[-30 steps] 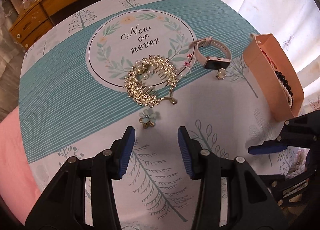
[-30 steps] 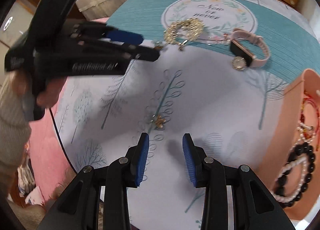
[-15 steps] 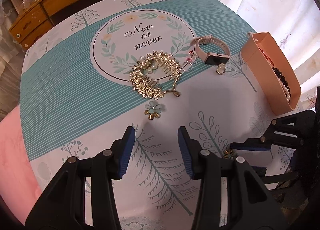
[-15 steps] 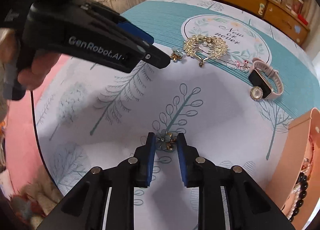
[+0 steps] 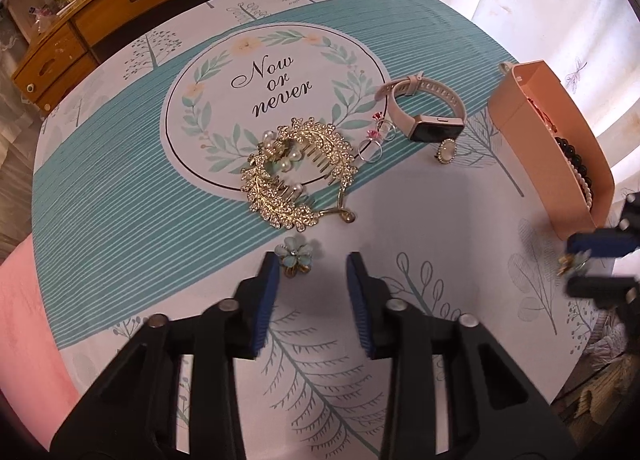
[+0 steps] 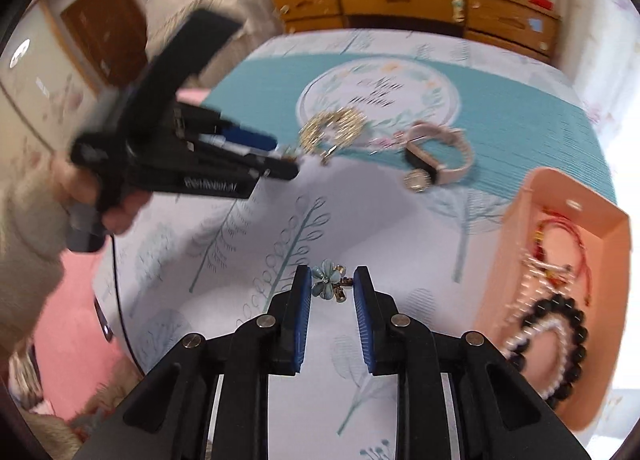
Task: Organize jewelry
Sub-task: 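Lift the flower brooch with the right tool toward the pink box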
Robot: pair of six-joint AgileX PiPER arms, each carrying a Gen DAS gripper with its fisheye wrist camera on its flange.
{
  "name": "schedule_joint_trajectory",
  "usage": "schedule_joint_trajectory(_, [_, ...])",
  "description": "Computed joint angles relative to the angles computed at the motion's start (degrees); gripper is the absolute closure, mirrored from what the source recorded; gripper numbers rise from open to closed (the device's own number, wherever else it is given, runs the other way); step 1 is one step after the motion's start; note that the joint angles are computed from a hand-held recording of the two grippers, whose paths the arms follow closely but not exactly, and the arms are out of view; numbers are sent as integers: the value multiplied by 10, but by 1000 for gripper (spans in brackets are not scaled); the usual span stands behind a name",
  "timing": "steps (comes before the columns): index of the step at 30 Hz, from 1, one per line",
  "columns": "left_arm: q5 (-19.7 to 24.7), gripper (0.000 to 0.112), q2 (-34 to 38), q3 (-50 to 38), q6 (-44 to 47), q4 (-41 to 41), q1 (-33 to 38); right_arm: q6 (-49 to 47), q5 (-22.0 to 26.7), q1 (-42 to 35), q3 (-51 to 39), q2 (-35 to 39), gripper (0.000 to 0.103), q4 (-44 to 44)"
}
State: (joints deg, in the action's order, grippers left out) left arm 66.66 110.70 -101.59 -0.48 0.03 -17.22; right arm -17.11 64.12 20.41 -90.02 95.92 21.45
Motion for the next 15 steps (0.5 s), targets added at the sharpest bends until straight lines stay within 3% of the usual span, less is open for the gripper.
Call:
schedule_joint_trajectory(8, [-13, 100, 10, 6, -19, 17, -1, -16, 22, -107, 20, -49, 82, 52])
schedule_joint_trajectory(15, [-29, 100, 1, 19, -48, 42, -17, -29, 38, -179, 37, -73, 82, 75])
